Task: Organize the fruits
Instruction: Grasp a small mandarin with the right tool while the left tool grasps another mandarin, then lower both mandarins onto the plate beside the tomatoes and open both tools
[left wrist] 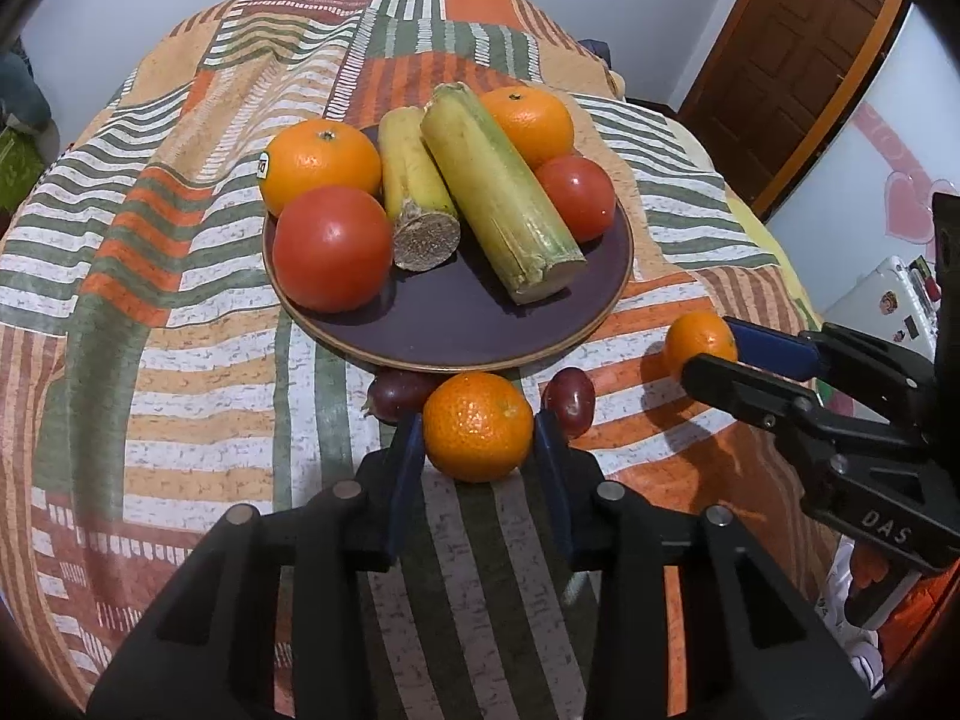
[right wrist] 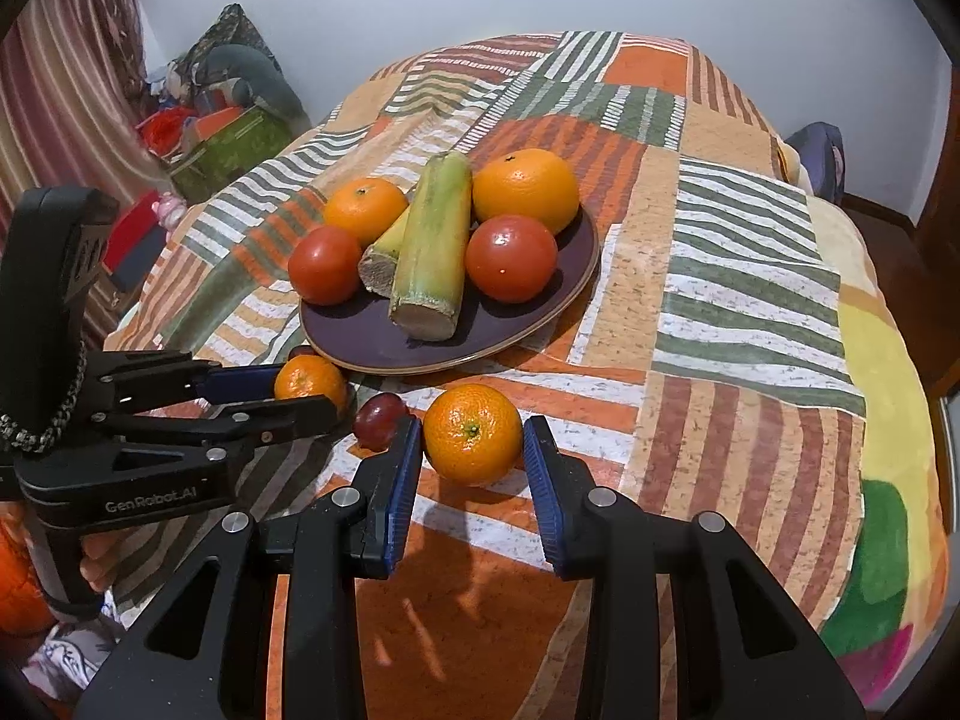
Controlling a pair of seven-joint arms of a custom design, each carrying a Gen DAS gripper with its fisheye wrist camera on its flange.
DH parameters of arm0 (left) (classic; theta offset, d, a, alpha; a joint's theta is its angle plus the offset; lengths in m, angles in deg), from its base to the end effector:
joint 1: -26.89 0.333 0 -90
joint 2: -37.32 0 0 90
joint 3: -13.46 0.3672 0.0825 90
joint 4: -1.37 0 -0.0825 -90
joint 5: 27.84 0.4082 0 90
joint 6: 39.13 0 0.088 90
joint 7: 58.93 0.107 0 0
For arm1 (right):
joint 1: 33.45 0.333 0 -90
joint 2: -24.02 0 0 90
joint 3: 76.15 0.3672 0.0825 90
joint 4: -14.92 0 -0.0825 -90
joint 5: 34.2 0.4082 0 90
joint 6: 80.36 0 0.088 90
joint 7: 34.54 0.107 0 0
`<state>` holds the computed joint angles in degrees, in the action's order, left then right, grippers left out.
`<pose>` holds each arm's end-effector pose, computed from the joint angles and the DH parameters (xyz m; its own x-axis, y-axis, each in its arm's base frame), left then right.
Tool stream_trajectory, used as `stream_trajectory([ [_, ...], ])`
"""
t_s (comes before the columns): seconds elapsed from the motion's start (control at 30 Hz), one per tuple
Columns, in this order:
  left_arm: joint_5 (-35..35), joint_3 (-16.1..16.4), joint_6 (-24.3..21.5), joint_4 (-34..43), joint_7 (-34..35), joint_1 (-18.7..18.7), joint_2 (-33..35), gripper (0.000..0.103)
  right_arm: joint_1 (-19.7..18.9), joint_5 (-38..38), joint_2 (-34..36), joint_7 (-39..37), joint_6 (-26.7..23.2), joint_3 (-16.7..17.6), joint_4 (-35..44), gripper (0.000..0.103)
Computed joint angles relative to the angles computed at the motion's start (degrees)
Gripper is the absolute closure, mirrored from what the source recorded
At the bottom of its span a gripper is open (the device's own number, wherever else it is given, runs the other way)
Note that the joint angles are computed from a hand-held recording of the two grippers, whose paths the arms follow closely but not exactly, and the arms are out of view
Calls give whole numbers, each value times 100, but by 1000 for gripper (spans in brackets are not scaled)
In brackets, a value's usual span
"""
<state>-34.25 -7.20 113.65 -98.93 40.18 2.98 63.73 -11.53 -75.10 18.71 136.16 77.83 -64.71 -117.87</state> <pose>0.5537 -0.4881 0.4074 -0.7204 -0.6715 0.1738 -0.6598 0.5861 -0.4703 0.4404 0.3252 0.4666 -0.1430 -0.9631 -0.2280 -0.7769 0.2519 -0.5771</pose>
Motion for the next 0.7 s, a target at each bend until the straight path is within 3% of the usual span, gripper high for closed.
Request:
stream_trajectory([
  [0.37,-279,-143,273,-60,290,126,-190,66,-94,-314,-19,203,-14,-5,101,71],
  [0.7,-141,-15,258,420,130,-4,102,66,-148,-669,143,398,21,-113,325,71],
])
